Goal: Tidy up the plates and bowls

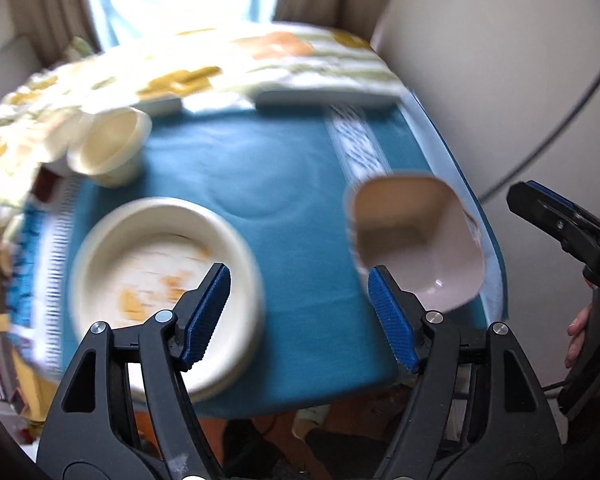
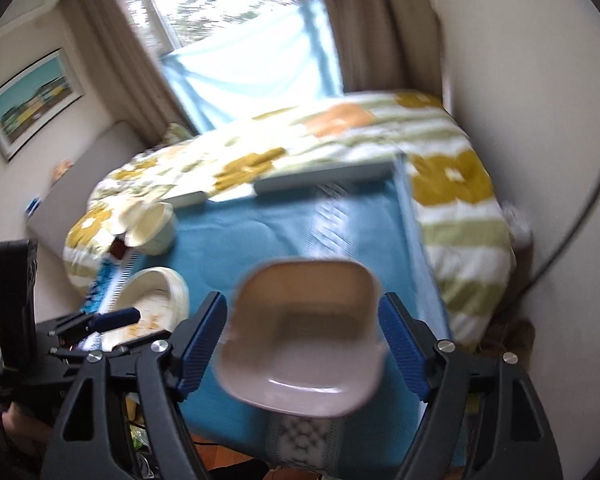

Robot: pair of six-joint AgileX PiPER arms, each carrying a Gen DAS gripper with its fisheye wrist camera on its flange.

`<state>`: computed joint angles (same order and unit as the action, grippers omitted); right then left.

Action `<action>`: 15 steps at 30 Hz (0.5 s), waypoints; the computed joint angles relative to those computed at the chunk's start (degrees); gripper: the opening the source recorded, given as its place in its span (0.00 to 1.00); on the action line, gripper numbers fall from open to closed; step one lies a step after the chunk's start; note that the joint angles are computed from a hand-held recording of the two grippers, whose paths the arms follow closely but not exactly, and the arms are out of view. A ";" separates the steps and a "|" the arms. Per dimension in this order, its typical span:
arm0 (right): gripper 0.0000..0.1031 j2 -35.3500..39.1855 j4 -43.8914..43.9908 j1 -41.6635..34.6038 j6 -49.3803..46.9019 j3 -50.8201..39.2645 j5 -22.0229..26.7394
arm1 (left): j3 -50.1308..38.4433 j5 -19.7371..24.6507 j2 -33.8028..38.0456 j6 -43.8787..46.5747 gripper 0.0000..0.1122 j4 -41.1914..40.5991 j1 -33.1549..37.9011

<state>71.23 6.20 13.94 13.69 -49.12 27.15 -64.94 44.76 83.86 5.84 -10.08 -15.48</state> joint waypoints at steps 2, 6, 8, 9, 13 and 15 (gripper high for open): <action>0.89 1.70 -2.11 3.72 1.53 -3.61 -0.04 | -0.99 0.92 -2.83 0.25 0.62 0.46 3.76; 0.93 6.32 -5.29 10.36 3.18 -10.30 -5.49 | -3.46 -1.39 -6.38 5.15 0.91 -3.69 14.47; 0.93 9.96 -8.31 13.04 6.07 -15.35 -5.54 | -5.34 -3.15 -5.40 8.74 0.92 -5.65 18.82; 0.93 12.20 -12.29 14.56 9.92 -18.43 -4.59 | -8.07 -2.07 -3.31 9.63 0.92 -5.39 20.59; 0.93 25.31 -19.18 18.77 15.87 -35.92 4.95 | -17.56 2.18 4.84 15.75 0.92 -7.62 27.68; 0.93 32.73 -22.48 20.03 20.42 -44.90 9.63 | -23.47 5.45 10.11 18.14 0.92 -9.36 30.60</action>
<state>103.96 -16.28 33.97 34.11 -94.02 36.79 -88.41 50.22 93.97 23.97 -19.44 15.12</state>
